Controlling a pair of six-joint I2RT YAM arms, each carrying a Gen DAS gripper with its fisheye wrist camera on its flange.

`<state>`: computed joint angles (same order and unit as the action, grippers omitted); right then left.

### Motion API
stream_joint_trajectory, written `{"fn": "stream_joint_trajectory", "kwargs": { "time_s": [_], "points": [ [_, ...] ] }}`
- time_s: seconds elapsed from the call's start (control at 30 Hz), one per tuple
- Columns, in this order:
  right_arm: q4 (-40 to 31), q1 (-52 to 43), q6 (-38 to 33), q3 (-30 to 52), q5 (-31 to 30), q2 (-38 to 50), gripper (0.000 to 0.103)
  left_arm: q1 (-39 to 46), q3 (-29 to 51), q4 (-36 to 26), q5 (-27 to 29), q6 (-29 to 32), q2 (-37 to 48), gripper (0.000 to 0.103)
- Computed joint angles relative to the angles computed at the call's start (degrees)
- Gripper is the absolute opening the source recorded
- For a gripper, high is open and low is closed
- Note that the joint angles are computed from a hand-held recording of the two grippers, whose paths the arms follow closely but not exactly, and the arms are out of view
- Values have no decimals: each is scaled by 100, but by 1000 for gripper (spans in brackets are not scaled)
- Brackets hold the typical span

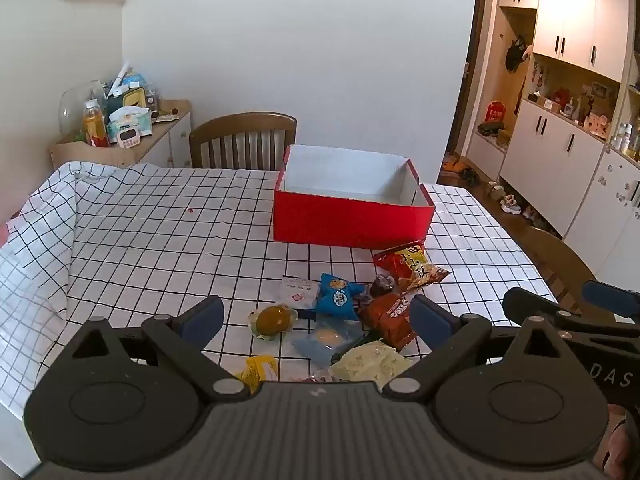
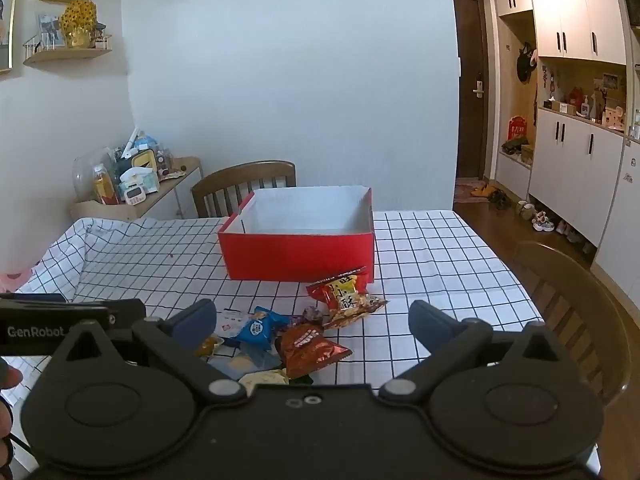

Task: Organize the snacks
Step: 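Move both tools toward the snack pile in front of the red box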

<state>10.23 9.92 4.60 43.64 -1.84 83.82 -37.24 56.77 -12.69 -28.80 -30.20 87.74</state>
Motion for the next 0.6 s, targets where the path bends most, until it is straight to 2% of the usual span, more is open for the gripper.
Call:
{"fn": "stream_joint_trajectory", "kwargs": {
  "time_s": [0.17, 0.43, 0.6],
  "points": [
    [201, -13, -104, -128, -43, 10, 103, 96, -44, 31, 171, -9, -18, 100],
    [245, 174, 24, -125, 163, 20, 103, 83, -99, 119, 133, 84, -56, 100],
    [196, 95, 35, -191, 83, -52, 103, 58, -122, 163, 69, 103, -86, 100]
  ]
}}
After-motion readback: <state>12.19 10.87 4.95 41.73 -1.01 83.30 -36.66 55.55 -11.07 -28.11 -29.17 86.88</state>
